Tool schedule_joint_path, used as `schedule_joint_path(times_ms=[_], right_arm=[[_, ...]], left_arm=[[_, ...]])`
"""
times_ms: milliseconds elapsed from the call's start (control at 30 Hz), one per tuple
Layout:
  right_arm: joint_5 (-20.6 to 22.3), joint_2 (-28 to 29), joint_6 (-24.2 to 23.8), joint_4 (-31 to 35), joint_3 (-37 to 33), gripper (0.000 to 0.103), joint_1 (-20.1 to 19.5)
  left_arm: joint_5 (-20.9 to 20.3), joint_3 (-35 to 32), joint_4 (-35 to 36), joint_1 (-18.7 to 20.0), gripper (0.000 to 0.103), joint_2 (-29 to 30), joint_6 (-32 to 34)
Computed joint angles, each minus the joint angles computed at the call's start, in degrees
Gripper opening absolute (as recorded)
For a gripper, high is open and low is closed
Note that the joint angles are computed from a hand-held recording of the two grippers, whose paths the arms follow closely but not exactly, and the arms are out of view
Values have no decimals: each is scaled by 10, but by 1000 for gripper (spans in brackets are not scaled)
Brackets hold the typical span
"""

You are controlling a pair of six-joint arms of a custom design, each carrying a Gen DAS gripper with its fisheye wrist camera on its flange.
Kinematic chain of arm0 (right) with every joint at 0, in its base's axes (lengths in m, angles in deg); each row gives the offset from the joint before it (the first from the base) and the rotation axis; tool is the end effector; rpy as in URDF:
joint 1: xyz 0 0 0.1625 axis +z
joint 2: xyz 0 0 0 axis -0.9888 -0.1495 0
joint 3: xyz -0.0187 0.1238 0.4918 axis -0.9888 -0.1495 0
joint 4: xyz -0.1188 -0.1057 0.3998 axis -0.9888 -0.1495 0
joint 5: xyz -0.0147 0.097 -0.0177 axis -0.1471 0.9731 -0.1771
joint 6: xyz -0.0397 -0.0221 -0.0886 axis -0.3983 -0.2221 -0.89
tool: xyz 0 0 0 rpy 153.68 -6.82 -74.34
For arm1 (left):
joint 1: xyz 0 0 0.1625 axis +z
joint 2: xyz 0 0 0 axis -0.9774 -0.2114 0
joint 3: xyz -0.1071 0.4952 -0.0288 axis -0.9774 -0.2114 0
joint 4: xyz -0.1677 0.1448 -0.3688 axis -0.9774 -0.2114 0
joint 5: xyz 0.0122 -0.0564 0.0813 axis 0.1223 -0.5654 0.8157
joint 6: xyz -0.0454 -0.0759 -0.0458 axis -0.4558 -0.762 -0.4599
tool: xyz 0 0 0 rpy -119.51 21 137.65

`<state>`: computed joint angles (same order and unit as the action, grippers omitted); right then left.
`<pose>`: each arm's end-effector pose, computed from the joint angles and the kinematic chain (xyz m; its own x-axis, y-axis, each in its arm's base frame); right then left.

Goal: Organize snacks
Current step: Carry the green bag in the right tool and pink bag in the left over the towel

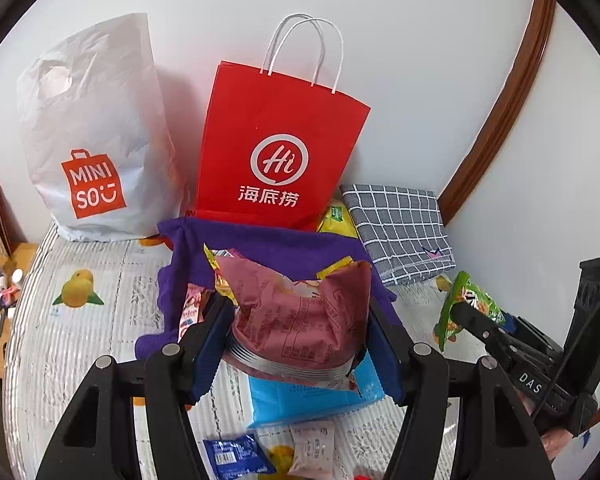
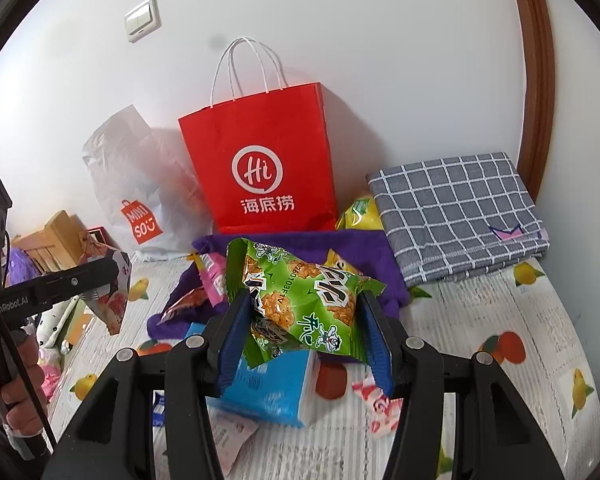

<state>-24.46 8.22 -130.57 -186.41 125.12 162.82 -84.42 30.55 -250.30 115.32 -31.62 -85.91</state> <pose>0.0310 -0.6978 0.4149 -0.7400 -0.4484 0.5013 -0.6669 0.5860 -0.4602 -0.4549 -0.6242 0.0167 -0.8771 -0.1566 -0.4541 0.2691 0.6228 -0.7346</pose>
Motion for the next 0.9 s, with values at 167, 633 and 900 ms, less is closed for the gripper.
schedule_joint_path(times_ms=[167, 633, 900], right_arm=[[-3, 14, -1, -1, -15, 53, 7], [-17, 44, -6, -9, -42, 53, 23], [-22, 59, -4, -10, -56, 53, 26]], left_arm=[[1, -4, -3, 5, 63, 1, 10], [-2, -19, -9, 17, 63, 2, 40], [-3, -22, -4, 26, 63, 1, 40]])
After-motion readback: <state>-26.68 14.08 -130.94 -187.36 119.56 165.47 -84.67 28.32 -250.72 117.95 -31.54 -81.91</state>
